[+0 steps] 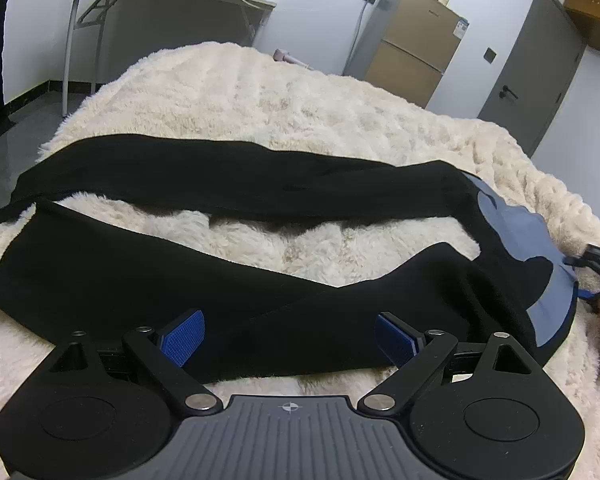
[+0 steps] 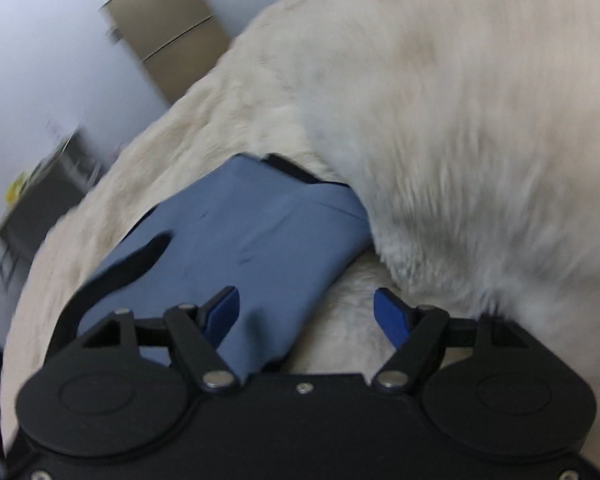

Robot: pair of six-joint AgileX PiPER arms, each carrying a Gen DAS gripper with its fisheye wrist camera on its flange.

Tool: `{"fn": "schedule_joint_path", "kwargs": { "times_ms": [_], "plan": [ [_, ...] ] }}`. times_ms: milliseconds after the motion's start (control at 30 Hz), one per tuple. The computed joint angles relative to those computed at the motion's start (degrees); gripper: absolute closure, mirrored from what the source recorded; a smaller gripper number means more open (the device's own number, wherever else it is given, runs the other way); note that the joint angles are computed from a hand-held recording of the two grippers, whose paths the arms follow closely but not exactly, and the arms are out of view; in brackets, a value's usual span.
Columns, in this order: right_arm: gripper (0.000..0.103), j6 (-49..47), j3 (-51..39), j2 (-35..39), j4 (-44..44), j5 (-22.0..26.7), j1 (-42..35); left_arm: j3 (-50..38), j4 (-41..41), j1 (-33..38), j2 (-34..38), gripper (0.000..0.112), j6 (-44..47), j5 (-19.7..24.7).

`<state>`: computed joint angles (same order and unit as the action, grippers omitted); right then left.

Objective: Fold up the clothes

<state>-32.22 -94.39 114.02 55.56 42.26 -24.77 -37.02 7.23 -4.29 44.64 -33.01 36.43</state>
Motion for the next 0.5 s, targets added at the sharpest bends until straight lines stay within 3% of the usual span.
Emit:
{"fn": "schedule_joint_path", "kwargs": {
  "times_ms": [33,100,133,300,400,500],
  "plan": [
    [0.049,0.9,-2.0,2.3,1.6,-1.1,0.3,0.1,0.8,-0.3,-0.6,0.023,-1.0,0.2],
    [0.089,4.6,-6.0,4.6,0.8,-1.0,0.5,0.1,1.7,-0.5,-1.3,0.023,-2.2,0.4],
    [0.095,4.2,-6.3,4.3,2.1,-1.3,0.5,0.2,2.5,-0.7,-1.9,0.023,-3.2,0.6],
    [0.101,-16.8,0.4,-6.2,12.8,-5.5,1.5,0.7,-3.2,4.0,-4.6,0.023,1.5,0.1],
    [0.101,-28.1,2.0,-11.9,17.8,-4.5,-0.2,0.6,-5.8,5.2,-4.7,0.023,4.2,0.1],
    [0.101,-34.4,2.8,-14.8,16.1,-6.3,-2.4,0.3,-5.6,4.5,-5.2,0.023,4.2,0.3]
  ]
}}
